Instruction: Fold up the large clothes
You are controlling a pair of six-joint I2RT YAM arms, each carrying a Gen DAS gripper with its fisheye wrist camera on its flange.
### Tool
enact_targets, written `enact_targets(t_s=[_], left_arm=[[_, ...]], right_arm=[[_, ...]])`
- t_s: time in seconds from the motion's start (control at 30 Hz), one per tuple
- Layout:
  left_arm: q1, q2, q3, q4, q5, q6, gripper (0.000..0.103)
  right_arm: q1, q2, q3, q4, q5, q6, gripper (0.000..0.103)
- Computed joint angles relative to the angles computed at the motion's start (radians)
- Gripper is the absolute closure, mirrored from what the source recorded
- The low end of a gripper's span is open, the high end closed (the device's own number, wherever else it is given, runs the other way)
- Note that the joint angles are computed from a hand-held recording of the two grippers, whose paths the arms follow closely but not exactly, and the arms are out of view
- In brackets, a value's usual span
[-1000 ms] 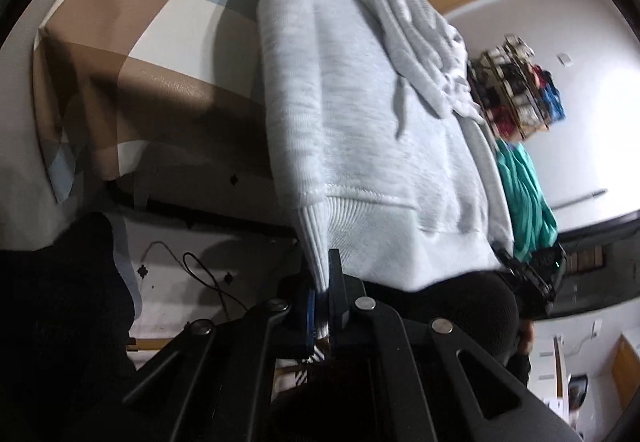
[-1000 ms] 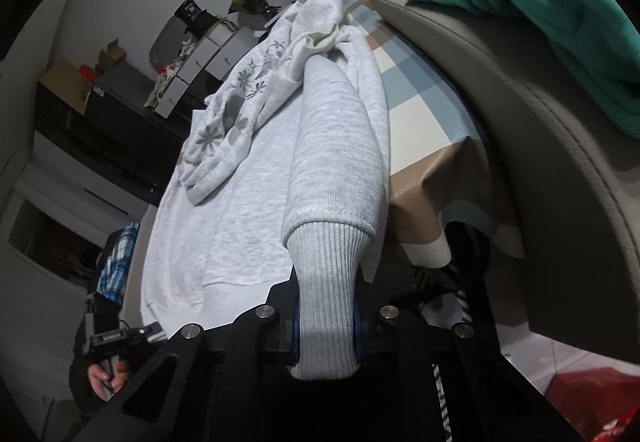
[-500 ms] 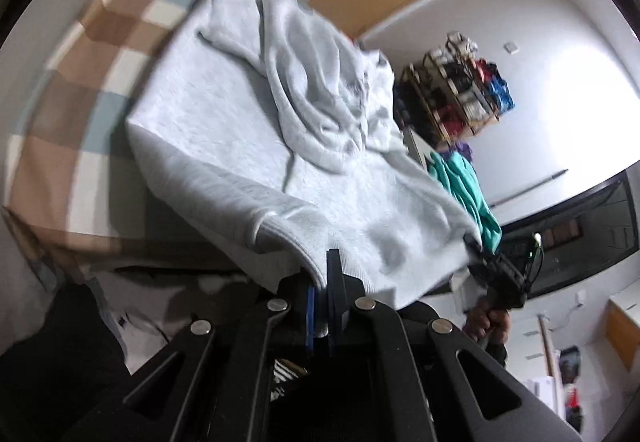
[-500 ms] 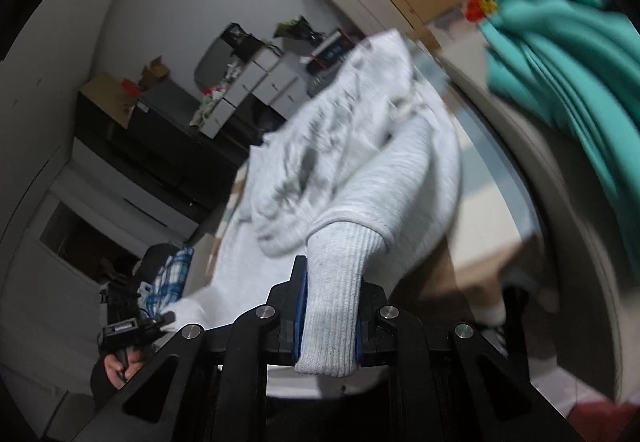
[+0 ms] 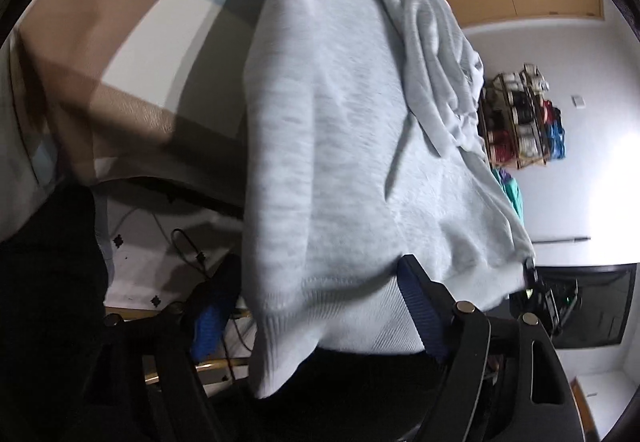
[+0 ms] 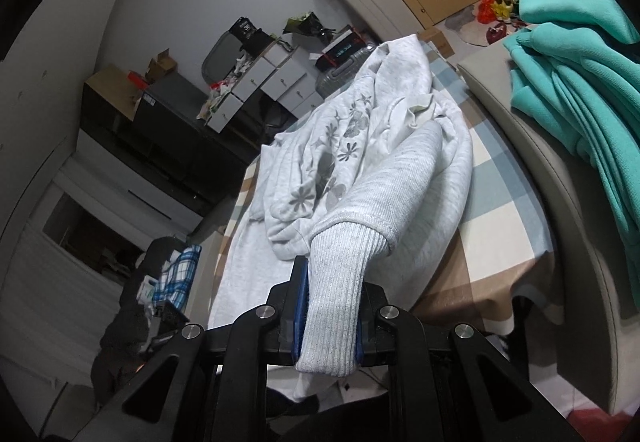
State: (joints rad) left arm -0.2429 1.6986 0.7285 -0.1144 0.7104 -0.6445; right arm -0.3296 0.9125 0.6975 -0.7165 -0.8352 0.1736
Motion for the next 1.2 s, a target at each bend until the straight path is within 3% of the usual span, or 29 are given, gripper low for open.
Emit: enact_targets(t_s=[0.17,0.27,0.37,0.73,0.9,1.0,1.1,1.2], left_arm=[[-0.017,0.053,-0.024,0.06,0.029,-0.012,0.03],[0.008,0.022,-0.042,0.044,0.033,0.039,0.085],[0.008,-0.031,-0.043,-0.005,0.013,0.076,0.096],[-0.035,-0.133,-0.037,-0.138,-0.057,0.131,0.099],[-0.018,-0.139,0.036,-0.227,0.0,0.142,0.099],[0.005,-0.132,0.163,-0.334,0.054,0.158,0.099],[0.032,-0.068,0.354,-0.427,0.097,0.151,0.099],[0.069,0.077,0.629,-0.486,0.109,0.056,0.099]], right_arm=[[0.011,0.002,-0.004,-0.009,0.002,-0.013,0.085],[0.005,0.007,-0.01,-0.018,0.002,-0.037,0.085],[-0.029,0.004,-0.022,-0.042,-0.018,-0.07,0.085],[-0.267,-0.014,-0.163,-0.183,-0.077,-0.299,0.085],[-0.312,0.021,-0.136,-0.238,-0.099,-0.36,0.085],[-0.258,0.031,-0.069,-0.215,-0.112,-0.286,0.085],[-0.146,0.077,0.058,-0.123,-0.091,-0.131,0.085],[-0.049,0.18,0.211,-0.011,-0.053,0.04,0.085]])
